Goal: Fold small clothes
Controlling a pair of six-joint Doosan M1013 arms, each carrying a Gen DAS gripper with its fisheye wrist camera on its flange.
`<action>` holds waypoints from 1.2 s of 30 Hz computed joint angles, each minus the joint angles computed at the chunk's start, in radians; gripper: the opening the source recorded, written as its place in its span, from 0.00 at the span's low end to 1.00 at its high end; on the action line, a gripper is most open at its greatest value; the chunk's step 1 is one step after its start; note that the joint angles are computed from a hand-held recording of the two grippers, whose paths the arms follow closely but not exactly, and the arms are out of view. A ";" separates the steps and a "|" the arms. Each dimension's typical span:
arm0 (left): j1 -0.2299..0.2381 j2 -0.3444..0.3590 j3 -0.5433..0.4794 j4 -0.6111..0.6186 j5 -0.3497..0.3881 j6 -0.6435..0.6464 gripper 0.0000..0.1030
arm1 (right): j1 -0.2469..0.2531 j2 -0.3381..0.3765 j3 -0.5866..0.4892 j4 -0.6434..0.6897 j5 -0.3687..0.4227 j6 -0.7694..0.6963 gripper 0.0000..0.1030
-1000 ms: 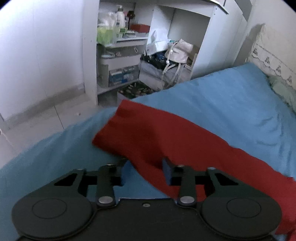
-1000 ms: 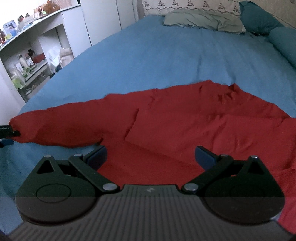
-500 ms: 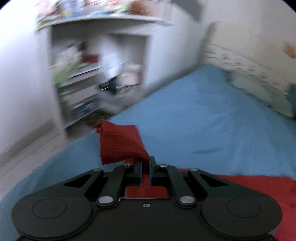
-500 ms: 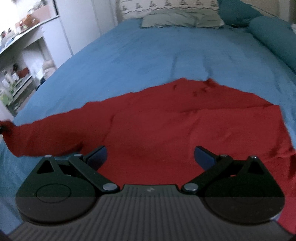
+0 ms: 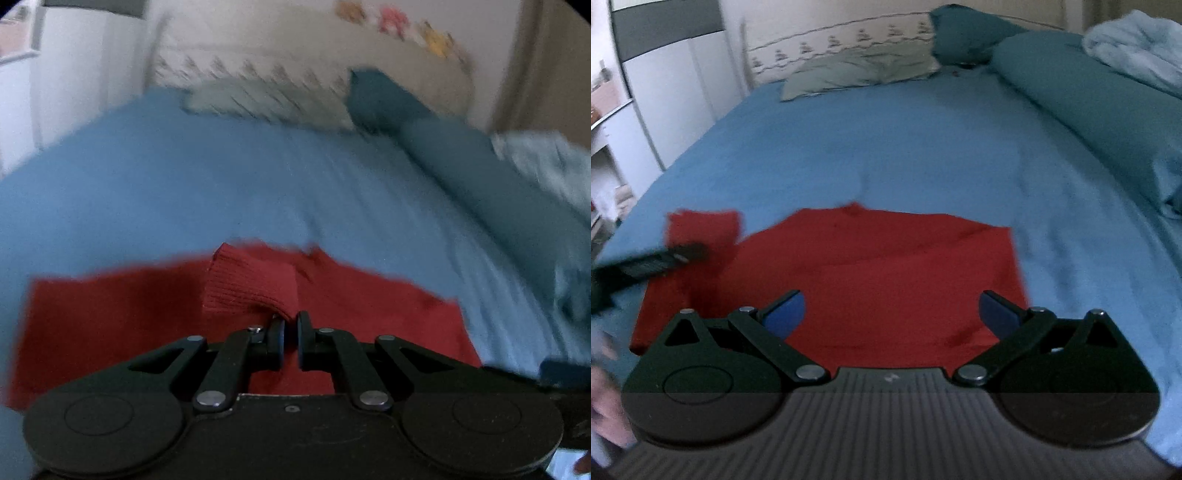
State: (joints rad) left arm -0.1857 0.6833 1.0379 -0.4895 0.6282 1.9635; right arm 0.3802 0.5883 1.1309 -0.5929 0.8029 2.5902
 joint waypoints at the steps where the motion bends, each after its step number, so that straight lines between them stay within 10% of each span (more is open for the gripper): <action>1: -0.013 0.010 0.002 0.009 0.007 0.005 0.06 | -0.008 -0.008 0.021 0.003 -0.008 0.001 1.00; 7: -0.040 0.037 0.024 0.052 0.027 0.057 0.13 | -0.052 -0.037 0.119 0.076 -0.091 -0.029 1.00; 11: -0.021 0.023 0.030 0.002 0.055 0.126 0.64 | -0.064 -0.037 0.128 0.109 -0.136 -0.046 1.00; 22: 0.082 -0.003 0.039 0.253 0.057 -0.060 0.67 | -0.030 0.127 -0.111 0.261 -0.068 -0.486 1.00; 25: 0.101 0.006 0.026 0.295 0.043 -0.089 0.67 | -0.016 0.199 -0.204 0.273 -0.010 -0.563 0.84; 36: 0.133 -0.003 0.042 0.420 0.027 -0.219 0.68 | -0.045 0.132 -0.074 0.293 -0.117 -0.297 0.75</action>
